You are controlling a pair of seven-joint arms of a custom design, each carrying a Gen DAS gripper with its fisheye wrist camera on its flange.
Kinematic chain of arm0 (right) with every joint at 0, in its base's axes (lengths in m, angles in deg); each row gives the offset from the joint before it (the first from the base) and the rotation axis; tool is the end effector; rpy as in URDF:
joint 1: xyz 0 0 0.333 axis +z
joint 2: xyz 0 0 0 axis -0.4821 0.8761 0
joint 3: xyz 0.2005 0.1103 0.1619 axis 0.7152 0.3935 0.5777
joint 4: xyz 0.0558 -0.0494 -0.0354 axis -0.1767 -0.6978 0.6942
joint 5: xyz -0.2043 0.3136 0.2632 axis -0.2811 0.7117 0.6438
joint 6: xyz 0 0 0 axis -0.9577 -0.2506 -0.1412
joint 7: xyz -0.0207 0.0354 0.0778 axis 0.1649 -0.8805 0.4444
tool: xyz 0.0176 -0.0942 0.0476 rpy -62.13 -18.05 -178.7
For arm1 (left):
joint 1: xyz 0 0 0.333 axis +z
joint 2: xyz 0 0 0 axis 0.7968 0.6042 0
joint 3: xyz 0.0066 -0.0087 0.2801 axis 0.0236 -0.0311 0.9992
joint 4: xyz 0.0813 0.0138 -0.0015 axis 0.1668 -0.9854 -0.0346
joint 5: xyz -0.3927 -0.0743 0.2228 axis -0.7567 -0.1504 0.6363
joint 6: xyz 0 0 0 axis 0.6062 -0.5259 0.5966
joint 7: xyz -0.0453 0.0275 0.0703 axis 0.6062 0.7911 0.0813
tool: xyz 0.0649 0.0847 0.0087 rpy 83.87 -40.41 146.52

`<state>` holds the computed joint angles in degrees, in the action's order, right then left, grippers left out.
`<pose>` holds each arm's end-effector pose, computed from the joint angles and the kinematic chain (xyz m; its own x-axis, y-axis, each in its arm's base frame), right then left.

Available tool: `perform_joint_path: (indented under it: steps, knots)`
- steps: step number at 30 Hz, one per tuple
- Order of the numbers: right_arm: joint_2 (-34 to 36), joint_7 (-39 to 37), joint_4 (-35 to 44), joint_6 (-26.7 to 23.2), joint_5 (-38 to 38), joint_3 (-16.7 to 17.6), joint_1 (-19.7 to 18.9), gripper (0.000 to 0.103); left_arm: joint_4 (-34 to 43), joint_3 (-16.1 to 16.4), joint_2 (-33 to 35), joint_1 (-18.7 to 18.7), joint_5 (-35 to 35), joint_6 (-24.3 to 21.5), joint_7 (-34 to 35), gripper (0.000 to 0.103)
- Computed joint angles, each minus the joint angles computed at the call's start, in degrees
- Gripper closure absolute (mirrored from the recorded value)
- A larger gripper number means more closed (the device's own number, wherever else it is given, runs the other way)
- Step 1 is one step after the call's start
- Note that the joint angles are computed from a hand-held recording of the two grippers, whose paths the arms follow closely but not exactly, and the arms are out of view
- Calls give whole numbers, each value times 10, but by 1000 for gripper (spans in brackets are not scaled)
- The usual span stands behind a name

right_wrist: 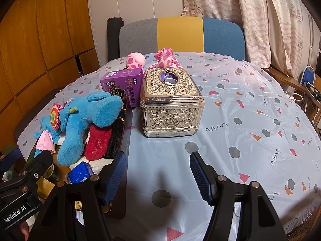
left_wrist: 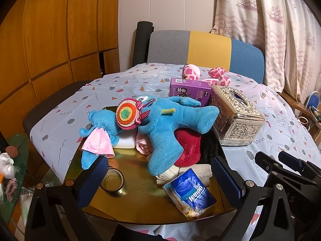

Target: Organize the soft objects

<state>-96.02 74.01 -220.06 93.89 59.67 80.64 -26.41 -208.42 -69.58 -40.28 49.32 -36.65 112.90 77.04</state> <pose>0.4198 0.1936 0.4398 -0.0782 -0.9952 -0.0584 -0.6660 0.0958 -0.7398 0.4531 -0.1030 0.4573 -0.0268 -0.9993 0.0251 -0.6045 -0.0038 -0.7966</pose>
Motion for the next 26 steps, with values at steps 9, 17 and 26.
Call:
perform_joint_path:
  steps: [9,17,26]
  knots:
    - [-1,2,-1,-1,-1,0,1,36,-2,0,-7,0,-3,-6,-1,0]
    - [3,1,0,-5,1,-4,3,36,-2,54,3,-49,-41,4,40,5]
    - [14,5,1,-16,9,-21,-7,36,16,2,14,25,-17,-7,9,9]
